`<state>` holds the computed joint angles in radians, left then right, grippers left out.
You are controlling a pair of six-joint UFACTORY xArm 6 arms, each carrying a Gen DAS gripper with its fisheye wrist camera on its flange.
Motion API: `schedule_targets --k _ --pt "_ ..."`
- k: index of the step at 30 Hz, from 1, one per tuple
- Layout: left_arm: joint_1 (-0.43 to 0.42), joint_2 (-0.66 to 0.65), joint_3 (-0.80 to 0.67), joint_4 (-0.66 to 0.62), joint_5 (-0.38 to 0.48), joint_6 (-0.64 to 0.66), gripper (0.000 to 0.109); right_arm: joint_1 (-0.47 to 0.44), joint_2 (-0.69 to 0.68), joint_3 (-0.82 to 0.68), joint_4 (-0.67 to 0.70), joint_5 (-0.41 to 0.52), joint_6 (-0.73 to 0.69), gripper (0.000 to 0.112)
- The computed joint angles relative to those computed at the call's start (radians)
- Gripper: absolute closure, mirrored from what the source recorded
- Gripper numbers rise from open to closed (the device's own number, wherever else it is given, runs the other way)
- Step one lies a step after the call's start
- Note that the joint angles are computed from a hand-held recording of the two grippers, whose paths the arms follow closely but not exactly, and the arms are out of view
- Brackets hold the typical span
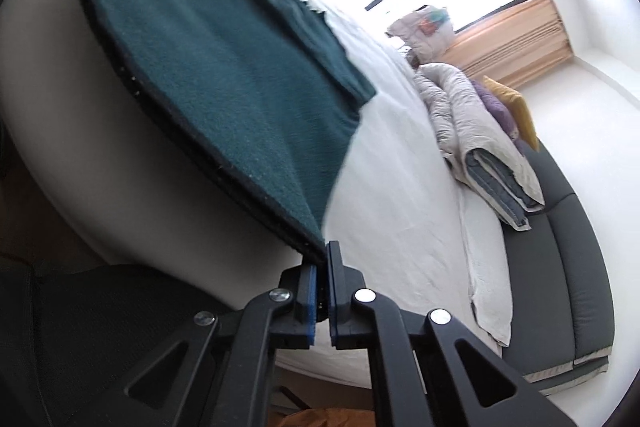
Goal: Fold small clothes
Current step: 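Grasp the hem with both tools and lift it toward the collar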
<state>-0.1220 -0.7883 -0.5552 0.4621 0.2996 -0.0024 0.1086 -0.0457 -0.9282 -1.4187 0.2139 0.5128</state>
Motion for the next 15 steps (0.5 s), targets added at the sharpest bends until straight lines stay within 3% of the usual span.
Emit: schedule_targets --k 5,15 --pt "-0.012 -0.054 0.053 -0.012 0.049 -0.002 0.104 -0.008 0.005 -0.032 0.096 -0.025 -0.075 0.108" --pt "-0.013 -0.035 0.038 -0.013 0.048 0.006 0.104 -0.007 0.081 -0.135 0.079 -0.041 -0.079 0.108"
